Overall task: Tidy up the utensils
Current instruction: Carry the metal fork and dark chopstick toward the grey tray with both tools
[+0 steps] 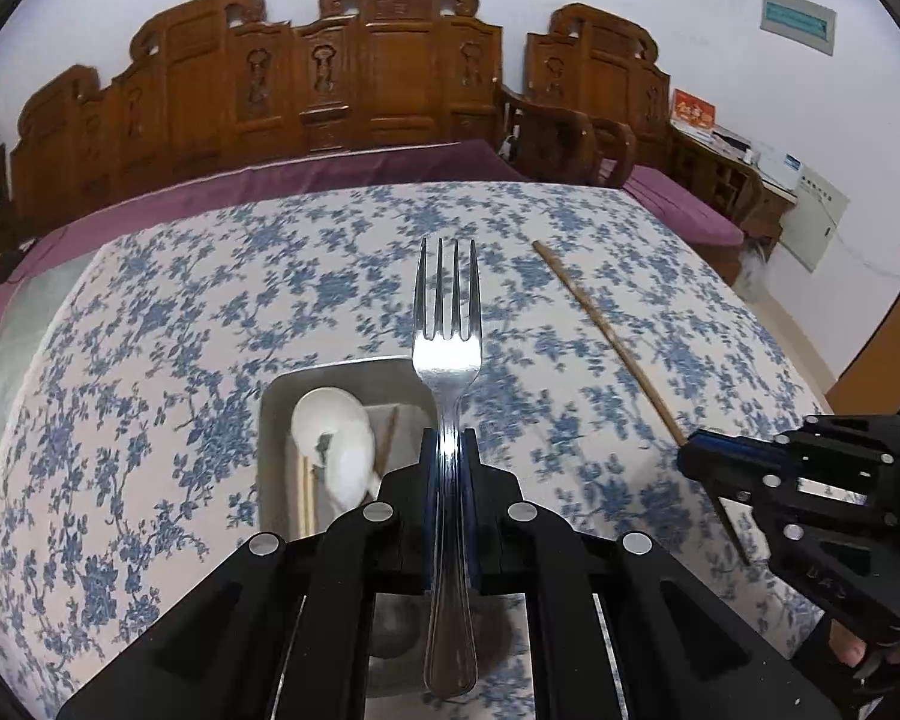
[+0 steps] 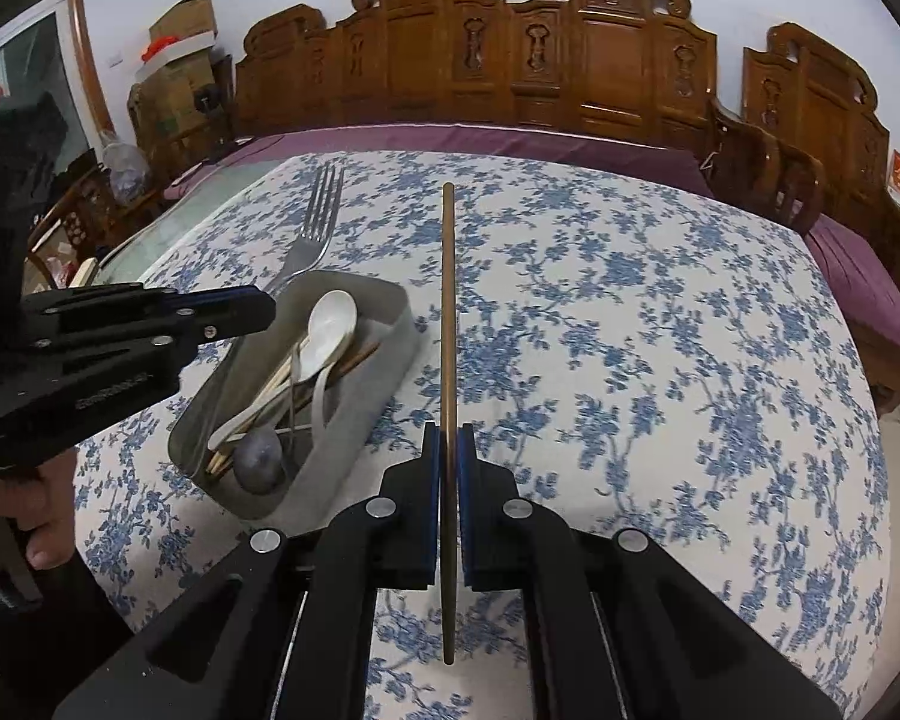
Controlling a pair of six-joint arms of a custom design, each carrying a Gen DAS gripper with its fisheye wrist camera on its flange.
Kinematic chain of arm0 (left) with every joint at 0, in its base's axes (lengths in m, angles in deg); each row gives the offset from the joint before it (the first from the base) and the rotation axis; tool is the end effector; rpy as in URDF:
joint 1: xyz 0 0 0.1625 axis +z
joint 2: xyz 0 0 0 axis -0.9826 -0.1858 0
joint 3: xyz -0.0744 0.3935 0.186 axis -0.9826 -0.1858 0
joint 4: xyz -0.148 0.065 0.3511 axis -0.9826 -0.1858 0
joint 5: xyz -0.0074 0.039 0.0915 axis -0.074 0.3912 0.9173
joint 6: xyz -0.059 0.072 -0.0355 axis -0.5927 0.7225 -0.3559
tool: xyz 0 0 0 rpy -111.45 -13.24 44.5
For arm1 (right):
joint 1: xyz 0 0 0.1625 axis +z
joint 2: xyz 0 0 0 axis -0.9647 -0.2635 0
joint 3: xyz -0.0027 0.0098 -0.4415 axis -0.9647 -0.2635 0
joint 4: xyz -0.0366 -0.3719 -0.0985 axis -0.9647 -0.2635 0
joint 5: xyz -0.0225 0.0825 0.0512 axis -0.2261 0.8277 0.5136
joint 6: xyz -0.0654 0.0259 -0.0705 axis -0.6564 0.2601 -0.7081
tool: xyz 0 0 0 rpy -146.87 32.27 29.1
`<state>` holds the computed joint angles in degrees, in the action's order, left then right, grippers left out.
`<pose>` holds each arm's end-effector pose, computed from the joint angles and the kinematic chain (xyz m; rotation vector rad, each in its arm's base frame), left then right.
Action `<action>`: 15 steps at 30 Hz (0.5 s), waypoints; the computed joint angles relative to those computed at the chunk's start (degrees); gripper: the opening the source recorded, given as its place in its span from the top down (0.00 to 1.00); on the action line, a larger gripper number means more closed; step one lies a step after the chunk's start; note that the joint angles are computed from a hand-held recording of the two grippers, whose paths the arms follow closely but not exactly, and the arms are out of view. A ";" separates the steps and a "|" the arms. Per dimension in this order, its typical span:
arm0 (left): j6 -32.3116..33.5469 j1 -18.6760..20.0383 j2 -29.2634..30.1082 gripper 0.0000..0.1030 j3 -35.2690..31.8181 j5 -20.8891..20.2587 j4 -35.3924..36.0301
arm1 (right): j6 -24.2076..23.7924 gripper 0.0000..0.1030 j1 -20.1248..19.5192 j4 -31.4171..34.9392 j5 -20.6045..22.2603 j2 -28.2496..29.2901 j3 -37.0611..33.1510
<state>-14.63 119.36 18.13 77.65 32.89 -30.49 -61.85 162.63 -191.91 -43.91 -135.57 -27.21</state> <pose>-0.5319 -0.7338 0.0400 0.1847 2.2466 -0.9266 0.0877 -0.8005 0.4301 1.2010 -2.4734 0.4344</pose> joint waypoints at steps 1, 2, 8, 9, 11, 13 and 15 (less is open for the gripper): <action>-0.22 0.27 -0.83 0.94 1.83 -0.06 -1.12 | -0.05 0.94 0.11 -0.11 -0.17 0.07 0.26; -0.44 0.53 -1.59 0.94 3.54 -0.03 -2.17 | -0.09 0.94 0.20 -0.23 -0.31 0.08 0.54; -1.03 1.75 -4.83 0.94 11.31 0.33 -8.40 | -0.31 0.94 0.49 -0.72 -1.19 0.51 1.49; -1.18 1.89 -5.10 0.94 12.03 0.30 -8.87 | -0.33 0.94 0.52 -0.82 -1.25 0.54 1.66; -1.33 2.21 -5.75 0.94 13.64 0.18 -9.94 | -0.33 0.94 0.59 -0.75 -1.27 0.59 1.81; -1.66 2.55 -6.46 0.94 15.37 0.17 -11.16 | -0.42 0.94 0.65 -0.72 -1.19 0.71 1.82; -1.96 2.80 -7.14 0.94 17.09 0.93 -12.51 | -0.64 0.94 0.77 -0.90 -1.12 0.70 2.12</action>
<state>-16.59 122.16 10.99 94.73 33.82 -43.00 -62.50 163.40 -192.81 -45.03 -134.87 -25.09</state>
